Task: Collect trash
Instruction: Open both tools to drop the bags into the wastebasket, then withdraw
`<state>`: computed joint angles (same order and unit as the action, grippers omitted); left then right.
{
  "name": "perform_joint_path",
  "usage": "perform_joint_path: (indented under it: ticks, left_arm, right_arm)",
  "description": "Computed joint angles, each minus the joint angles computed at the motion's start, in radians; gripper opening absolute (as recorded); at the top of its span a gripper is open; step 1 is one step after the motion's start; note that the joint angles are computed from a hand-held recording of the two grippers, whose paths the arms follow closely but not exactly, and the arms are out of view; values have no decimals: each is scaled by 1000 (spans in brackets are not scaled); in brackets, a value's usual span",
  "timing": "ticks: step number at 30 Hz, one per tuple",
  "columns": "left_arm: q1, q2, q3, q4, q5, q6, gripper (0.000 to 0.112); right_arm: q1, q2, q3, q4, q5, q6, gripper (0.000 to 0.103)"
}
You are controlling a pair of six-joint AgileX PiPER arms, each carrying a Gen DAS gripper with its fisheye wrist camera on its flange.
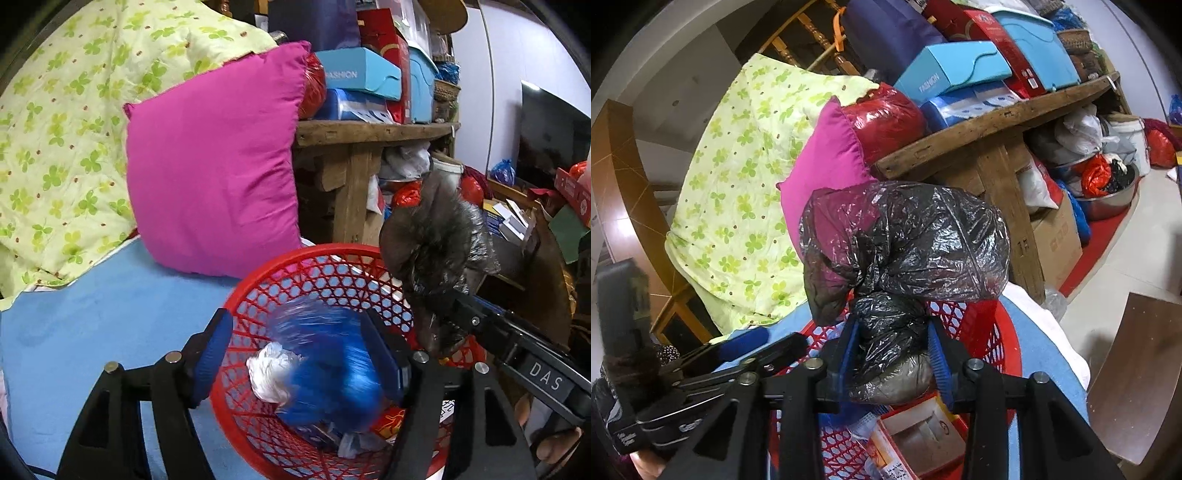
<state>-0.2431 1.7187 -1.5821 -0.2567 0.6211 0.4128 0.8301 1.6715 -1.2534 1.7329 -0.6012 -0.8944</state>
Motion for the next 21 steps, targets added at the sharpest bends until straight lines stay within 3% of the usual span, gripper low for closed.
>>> perform_joint_path:
  ticks: [1,8,12,14,21]
  left_arm:
    - [4,-5,2,1,2,-2,73]
    - [19,-89,77,127,-18,-122,73]
    - [29,-160,139,209,-36,-188,75]
    - [32,-201,176,265,-45,-238,88]
    - [75,-328,266,285,-45,-235,88]
  right_arm:
    - [-6,-4,9,-20,15,28,65]
    - [20,6,-5,-46,-19,17,65]
    - [72,33,-50,-27,-108,-63,65]
    - [100,49,-78,-20,-152,-102,65]
    - [184,95,-157,-6,-270,-188,65]
